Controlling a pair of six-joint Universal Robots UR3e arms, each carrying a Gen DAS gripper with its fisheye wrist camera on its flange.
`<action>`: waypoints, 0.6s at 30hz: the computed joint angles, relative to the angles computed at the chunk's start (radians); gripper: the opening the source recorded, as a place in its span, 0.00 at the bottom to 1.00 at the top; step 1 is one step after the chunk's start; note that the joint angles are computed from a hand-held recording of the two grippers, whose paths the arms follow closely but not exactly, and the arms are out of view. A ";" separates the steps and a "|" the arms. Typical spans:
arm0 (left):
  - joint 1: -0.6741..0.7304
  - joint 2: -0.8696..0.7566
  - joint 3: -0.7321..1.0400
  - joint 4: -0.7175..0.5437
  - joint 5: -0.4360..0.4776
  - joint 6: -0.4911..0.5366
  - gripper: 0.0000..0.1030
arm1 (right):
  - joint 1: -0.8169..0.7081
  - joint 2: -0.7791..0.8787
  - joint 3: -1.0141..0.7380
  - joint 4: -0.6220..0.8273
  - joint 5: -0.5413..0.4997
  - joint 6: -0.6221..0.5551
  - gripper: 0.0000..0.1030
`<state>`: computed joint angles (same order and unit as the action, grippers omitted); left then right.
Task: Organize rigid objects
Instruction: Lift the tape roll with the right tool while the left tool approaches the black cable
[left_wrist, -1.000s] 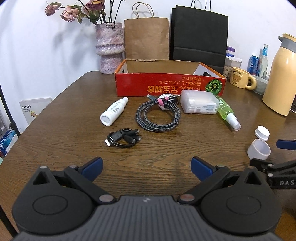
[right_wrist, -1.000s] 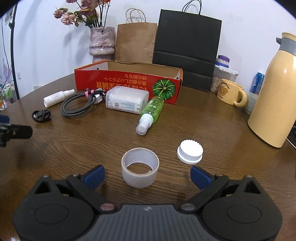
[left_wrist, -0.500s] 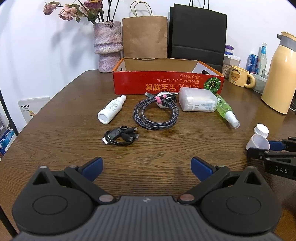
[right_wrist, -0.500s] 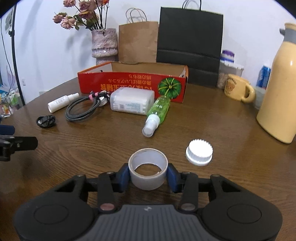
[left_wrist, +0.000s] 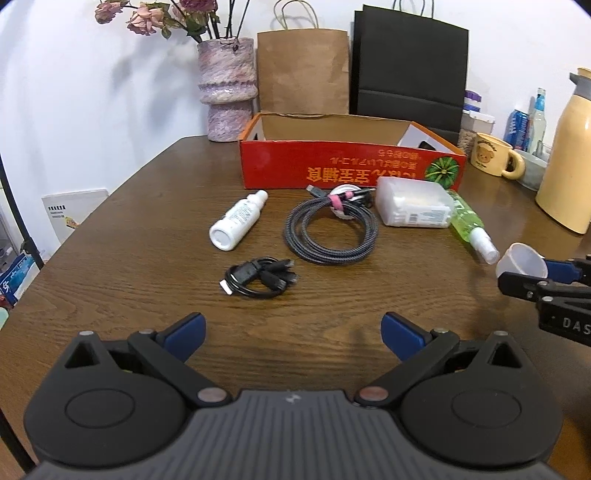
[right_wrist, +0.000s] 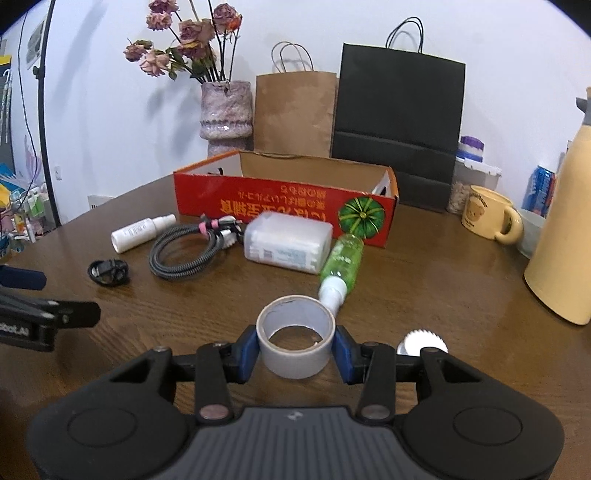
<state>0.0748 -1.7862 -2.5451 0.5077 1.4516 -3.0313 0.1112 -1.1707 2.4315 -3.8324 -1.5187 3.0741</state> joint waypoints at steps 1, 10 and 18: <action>0.003 -0.007 0.011 -0.005 0.002 0.000 1.00 | 0.006 0.002 -0.012 0.007 -0.004 0.002 0.41; 0.017 -0.088 0.152 -0.077 0.064 -0.001 1.00 | 0.057 0.033 -0.141 0.078 -0.043 0.025 0.41; 0.026 -0.153 0.247 -0.121 0.062 -0.007 1.00 | 0.087 0.080 -0.247 0.131 -0.063 0.042 0.41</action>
